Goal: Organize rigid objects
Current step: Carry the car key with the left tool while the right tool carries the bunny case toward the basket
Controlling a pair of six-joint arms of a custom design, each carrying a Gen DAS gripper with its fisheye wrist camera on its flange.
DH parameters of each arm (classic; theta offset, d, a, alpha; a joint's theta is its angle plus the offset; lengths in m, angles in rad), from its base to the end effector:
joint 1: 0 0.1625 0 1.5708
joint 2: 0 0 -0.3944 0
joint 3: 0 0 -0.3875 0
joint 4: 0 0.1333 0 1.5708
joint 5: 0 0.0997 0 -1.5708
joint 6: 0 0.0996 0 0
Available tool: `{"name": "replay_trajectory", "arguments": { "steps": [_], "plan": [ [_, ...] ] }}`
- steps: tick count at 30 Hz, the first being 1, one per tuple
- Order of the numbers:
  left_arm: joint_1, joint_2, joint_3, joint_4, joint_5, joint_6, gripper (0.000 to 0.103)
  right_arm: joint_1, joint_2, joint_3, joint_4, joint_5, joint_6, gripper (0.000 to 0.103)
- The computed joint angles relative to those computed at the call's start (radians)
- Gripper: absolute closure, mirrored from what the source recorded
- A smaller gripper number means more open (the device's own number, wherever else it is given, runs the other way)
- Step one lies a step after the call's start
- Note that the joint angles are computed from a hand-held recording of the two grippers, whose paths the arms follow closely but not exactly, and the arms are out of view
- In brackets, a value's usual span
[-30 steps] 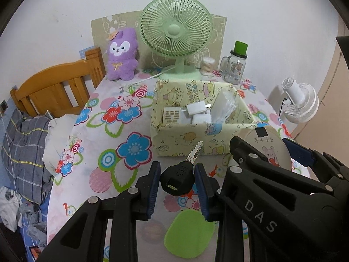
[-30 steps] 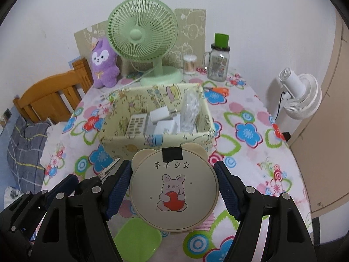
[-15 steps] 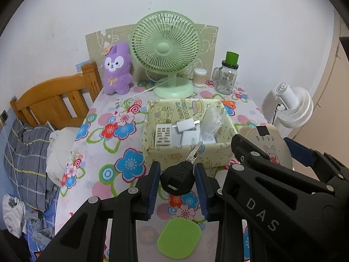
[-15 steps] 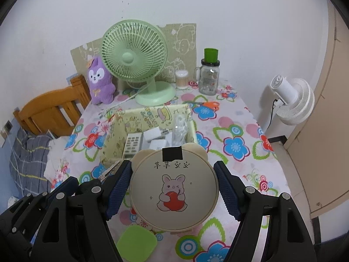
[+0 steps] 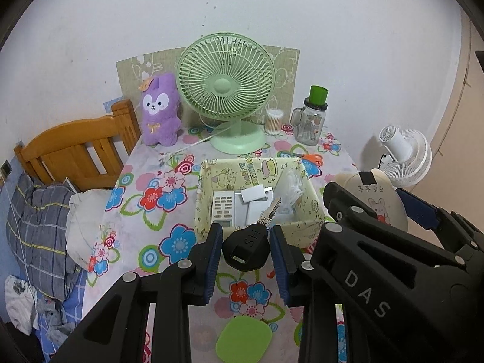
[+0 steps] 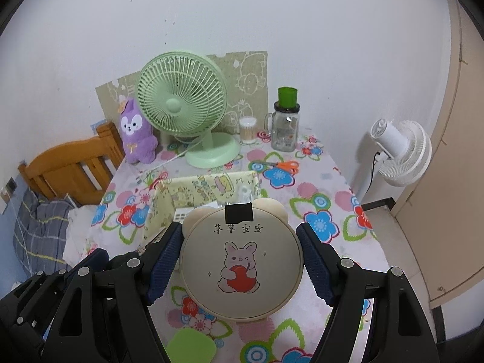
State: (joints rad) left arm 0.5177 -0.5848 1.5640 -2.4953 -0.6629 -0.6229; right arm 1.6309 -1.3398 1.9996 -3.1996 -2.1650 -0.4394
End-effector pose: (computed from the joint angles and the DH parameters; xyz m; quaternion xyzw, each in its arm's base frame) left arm -0.4523 -0.5014 -0.0081 0.2035 0.8751 -0.3094 0.3115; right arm 0.1087 -0.5153 0.3444 0.0770 -0.8536 0.3885 0.3384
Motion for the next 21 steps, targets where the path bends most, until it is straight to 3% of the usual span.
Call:
{"name": "replay_trajectory", "arguments": {
  "steps": [21],
  "plan": [
    [0.060,0.099,-0.171,0.007,0.020,0.073,0.071,-0.025,0.102,-0.160,0.053,0.035,-0.036,0.025]
  ]
}}
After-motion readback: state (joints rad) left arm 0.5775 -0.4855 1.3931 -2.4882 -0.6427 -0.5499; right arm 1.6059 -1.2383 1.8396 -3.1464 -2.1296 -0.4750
